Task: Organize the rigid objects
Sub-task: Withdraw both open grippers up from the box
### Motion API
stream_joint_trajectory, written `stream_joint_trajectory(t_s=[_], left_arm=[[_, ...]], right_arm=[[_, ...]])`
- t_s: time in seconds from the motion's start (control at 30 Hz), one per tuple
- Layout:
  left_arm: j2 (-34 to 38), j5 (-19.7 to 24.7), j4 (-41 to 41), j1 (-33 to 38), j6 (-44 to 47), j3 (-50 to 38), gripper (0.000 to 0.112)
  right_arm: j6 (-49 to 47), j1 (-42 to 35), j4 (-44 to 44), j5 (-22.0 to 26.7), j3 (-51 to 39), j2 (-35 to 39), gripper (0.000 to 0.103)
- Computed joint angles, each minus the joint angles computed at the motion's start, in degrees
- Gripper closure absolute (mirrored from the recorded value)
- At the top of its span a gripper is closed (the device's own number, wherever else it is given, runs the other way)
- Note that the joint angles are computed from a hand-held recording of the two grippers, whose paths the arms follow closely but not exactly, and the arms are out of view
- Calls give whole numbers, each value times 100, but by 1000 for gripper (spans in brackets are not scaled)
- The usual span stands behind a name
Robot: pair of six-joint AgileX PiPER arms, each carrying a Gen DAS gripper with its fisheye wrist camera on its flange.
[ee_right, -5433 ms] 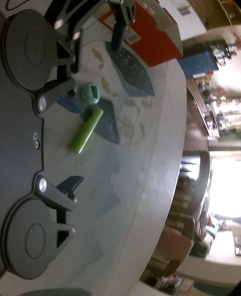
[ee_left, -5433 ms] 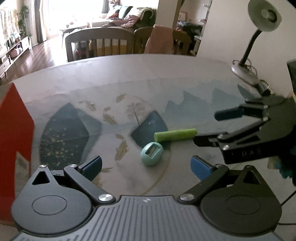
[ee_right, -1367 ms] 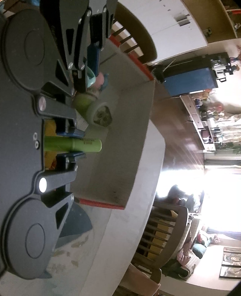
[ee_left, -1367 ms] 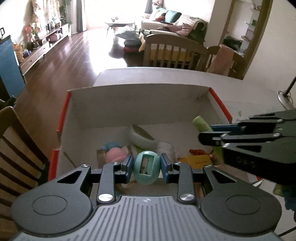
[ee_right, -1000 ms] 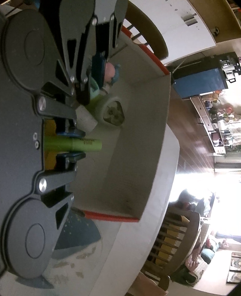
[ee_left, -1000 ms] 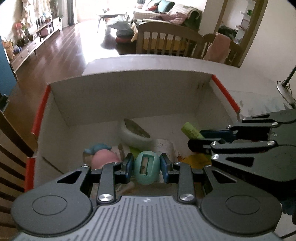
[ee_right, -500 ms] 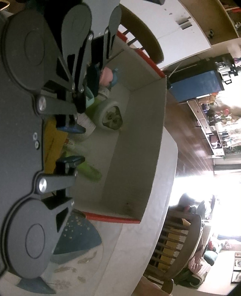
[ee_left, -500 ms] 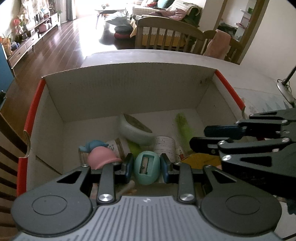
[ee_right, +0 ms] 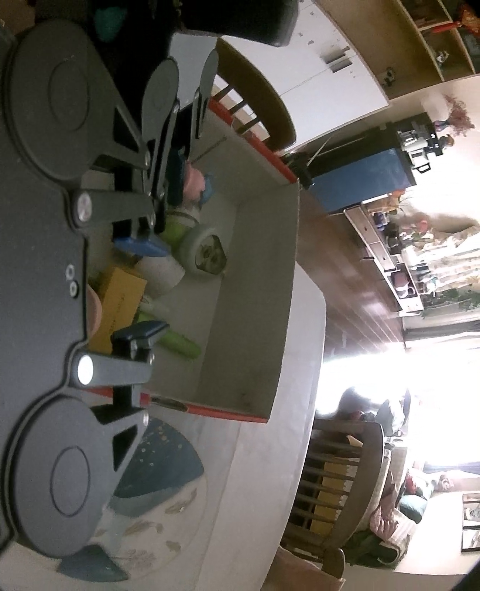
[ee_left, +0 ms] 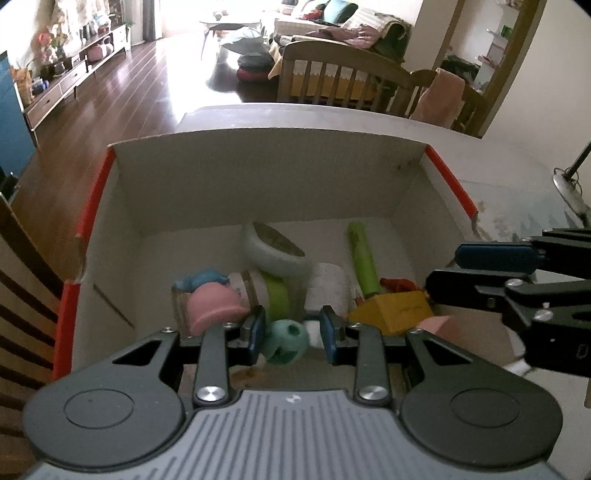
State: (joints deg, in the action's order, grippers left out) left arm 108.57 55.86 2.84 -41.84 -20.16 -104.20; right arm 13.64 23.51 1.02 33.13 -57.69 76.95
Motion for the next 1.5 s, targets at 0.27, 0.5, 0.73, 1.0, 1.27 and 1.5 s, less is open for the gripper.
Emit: stream_joint_trajectory(t_s=[0.27, 0.5, 0.73, 1.0, 1.27, 1.5], left_arm=[[-589, -104, 233, -201, -324, 427, 81], [-1155, -261, 901, -517, -918, 761, 38], [-1438, -153, 1312, -762, -1225, 792, 38], [-1755, -57, 1943, -1067, -1728, 942, 38], [-2008, -152, 2055, -1180, -1960, 1161, 29], [-2081, -62, 2107, -1259, -2076, 1148, 9]], right_arm=[[382, 259, -195, 43, 225, -569, 65], [897, 541, -613, 108, 445, -1135, 51], [1655, 846, -1214, 129, 625, -1552, 38], [2150, 1083, -1614, 154, 884, -2093, 22], [2177, 1198, -1708, 105, 1016, -2389, 7], [2792, 1599, -2317, 200, 1056, -2556, 0]])
